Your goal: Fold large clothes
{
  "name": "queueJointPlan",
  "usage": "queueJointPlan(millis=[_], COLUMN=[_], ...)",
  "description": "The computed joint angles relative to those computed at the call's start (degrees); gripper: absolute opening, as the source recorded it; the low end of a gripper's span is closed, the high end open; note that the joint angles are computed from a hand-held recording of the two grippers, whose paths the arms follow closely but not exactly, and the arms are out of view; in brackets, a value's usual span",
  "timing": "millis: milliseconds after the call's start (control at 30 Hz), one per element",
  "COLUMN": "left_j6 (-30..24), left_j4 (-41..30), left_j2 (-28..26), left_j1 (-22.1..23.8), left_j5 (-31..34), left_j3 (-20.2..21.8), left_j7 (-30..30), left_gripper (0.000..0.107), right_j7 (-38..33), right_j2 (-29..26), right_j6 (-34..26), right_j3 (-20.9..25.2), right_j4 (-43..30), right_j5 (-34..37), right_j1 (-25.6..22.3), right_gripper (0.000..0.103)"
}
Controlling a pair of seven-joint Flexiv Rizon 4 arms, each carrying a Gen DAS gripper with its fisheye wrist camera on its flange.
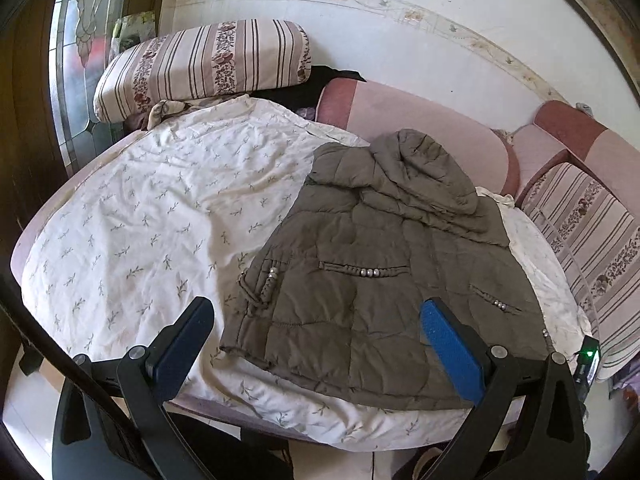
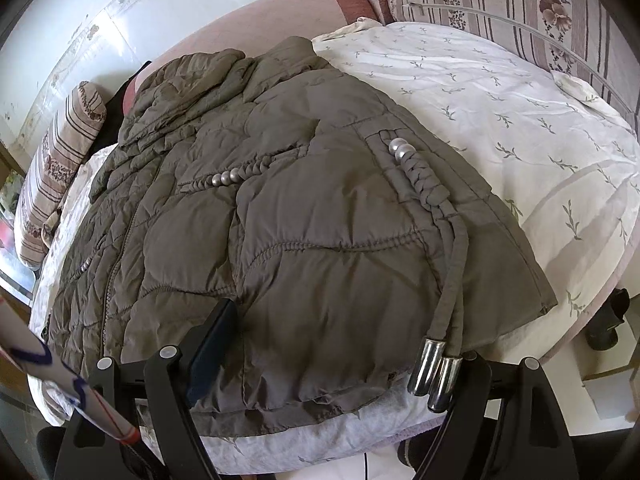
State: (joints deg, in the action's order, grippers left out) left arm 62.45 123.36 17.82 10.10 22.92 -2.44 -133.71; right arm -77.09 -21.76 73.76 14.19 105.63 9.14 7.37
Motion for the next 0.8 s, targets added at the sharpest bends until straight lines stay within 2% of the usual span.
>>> queueJointPlan(millis=[333,467,567,700,800], left_j6=[0.9,3.8,7.1,12.2,18.7], left_j4=[0.6,1.8,3.3,6.4,10.1], left_j2=[-1.2,-5.4,-8.7,-12.5,-14.6], left_j1=[-1.0,-1.9,-2.7,-4.2,-7.5], left_j5=[-3.6,-8.2,-12.6,-24.4,-42.7], left_j3=[1.2,3.3,5.5,8.4,10.3], left_j7=[1.7,3.8,6.6,17.2,31.6], left_gripper=[0.103,0.103,0.103,0.103,0.096], right_j7=[-0.5,-2.3,-4.1,-5.3,-7.5], right_j2=[-0.2,-0.3,-0.3,-0.2,-0.4], right_j6=[-1.0,-1.8,-0.2,1.2,1.4], right_j3=[0.7,1.5,1.7,1.7,3.4], right_j4=[-0.8,-1.6,-1.1,-0.3,-0.8], right_j5=[1.1,3.1,3.8,3.5,6.0], right_j1=[-0.8,-1.7,-1.7,-1.5,-3.2], right_gripper=[0.087,0.087,0.087,0.087,0.087])
